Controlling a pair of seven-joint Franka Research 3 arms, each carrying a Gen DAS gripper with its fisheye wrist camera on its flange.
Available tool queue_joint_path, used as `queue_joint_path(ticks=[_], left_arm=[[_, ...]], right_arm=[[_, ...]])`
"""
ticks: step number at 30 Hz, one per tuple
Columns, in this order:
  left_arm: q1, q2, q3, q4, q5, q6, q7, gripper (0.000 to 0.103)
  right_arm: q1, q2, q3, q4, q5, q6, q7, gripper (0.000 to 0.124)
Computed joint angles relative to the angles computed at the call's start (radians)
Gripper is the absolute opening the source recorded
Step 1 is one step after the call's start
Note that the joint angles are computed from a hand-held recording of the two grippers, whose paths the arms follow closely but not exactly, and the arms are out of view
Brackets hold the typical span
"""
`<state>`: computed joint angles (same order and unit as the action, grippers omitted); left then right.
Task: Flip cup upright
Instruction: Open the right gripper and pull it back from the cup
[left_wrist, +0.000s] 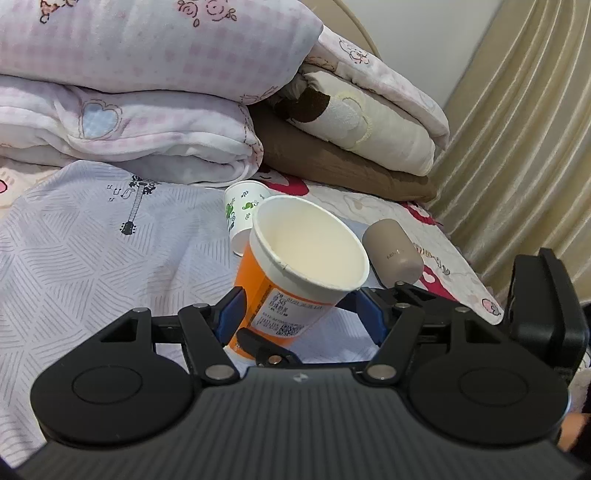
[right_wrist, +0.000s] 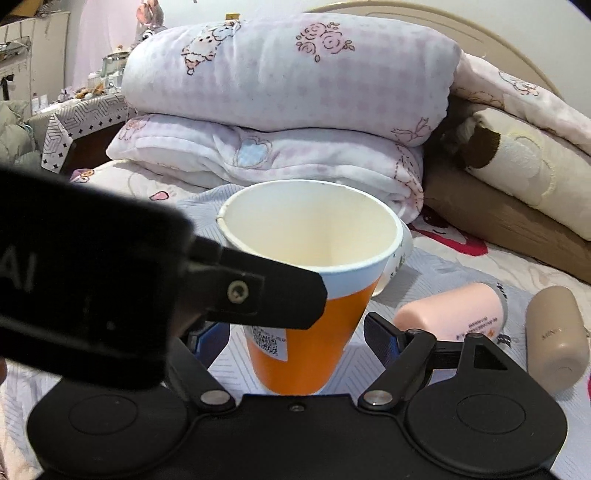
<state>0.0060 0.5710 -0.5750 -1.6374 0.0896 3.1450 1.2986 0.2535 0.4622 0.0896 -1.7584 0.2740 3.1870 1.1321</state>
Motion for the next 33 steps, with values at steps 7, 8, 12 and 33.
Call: queue_joint_path(ticks=[7, 8, 12, 33], left_arm=[[0.043, -0.022, -0.058, -0.028, -0.032, -0.039, 0.048, 0.065], [0.050, -0.027, -0.068, -0.035, -0.040, -0.042, 0.057, 0.065], [0.061, -0.063, -0.084, -0.067, -0.076, -0.059, 0.079, 0.066], [-0.304, -0.419, 0.342, -0.252, 0.115, -0.245, -0.301, 0.066]], right_arm=[[0.265, -0.050, -0.321, -0.008, -0.106, -0.139, 0.282, 0.083], [0.282, -0.061, -0.340, -0.015, -0.125, -0.158, 0.322, 0.083], [0.367, -0.122, -0.431, -0.071, -0.231, -0.252, 0.511, 0.083], [0.289, -0.511, -0.386, -0.440, -0.837, -0.214, 1.073, 0.083]])
